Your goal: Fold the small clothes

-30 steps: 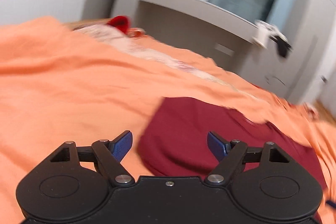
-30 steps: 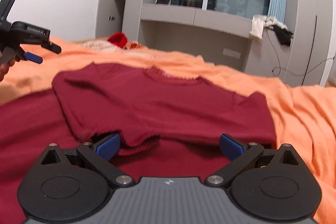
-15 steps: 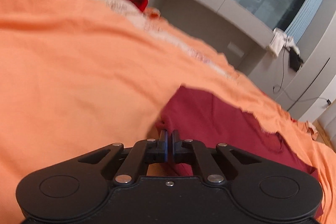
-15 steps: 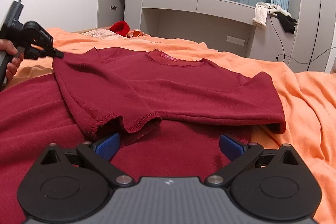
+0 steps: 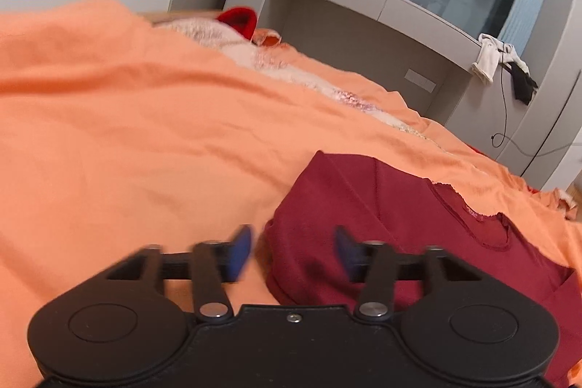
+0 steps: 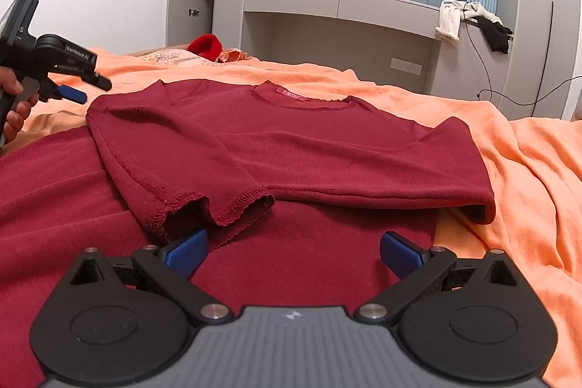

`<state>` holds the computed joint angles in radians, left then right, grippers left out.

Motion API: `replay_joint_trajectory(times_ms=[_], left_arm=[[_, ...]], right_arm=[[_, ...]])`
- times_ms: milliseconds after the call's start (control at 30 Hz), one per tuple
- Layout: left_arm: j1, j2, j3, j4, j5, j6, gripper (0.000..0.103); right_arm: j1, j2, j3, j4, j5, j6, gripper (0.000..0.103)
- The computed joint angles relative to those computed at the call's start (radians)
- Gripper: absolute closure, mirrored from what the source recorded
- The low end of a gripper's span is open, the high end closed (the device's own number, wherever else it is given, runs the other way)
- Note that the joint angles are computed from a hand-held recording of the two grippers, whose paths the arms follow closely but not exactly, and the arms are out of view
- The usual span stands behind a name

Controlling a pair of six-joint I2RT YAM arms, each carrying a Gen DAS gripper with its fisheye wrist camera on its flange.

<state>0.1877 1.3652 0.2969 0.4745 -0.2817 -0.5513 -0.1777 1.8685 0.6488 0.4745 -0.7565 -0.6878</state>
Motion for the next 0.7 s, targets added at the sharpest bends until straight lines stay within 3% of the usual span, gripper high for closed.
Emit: replay_joint_trajectory(times_ms=[200, 367, 567, 700], left_arm=[[-0.16, 0.009, 0.041, -0.104, -0.145, 0.081, 0.029], [-0.205, -0.03, 0.026, -0.193, -0.159, 0.064, 0.027], [-0.319, -0.279, -0.067, -0.346, -0.218, -0.02, 0.015], [-0.568, -0.45, -0.098, -0.547, -0.4, -0.129, 0.009]], right_arm=[[-0.01, -0.009, 0.008, -0.038, -0.007, -0.022, 0.0], [-0.054, -0.023, 0.054, -0.186, -0.051, -0.067, 0.0], [-0.144, -0.031, 0.089, -0.349, -0.126, -0.16, 0.0], [-0.216, -0.037, 0.08, -0.423, -0.176, -0.273, 0.0]])
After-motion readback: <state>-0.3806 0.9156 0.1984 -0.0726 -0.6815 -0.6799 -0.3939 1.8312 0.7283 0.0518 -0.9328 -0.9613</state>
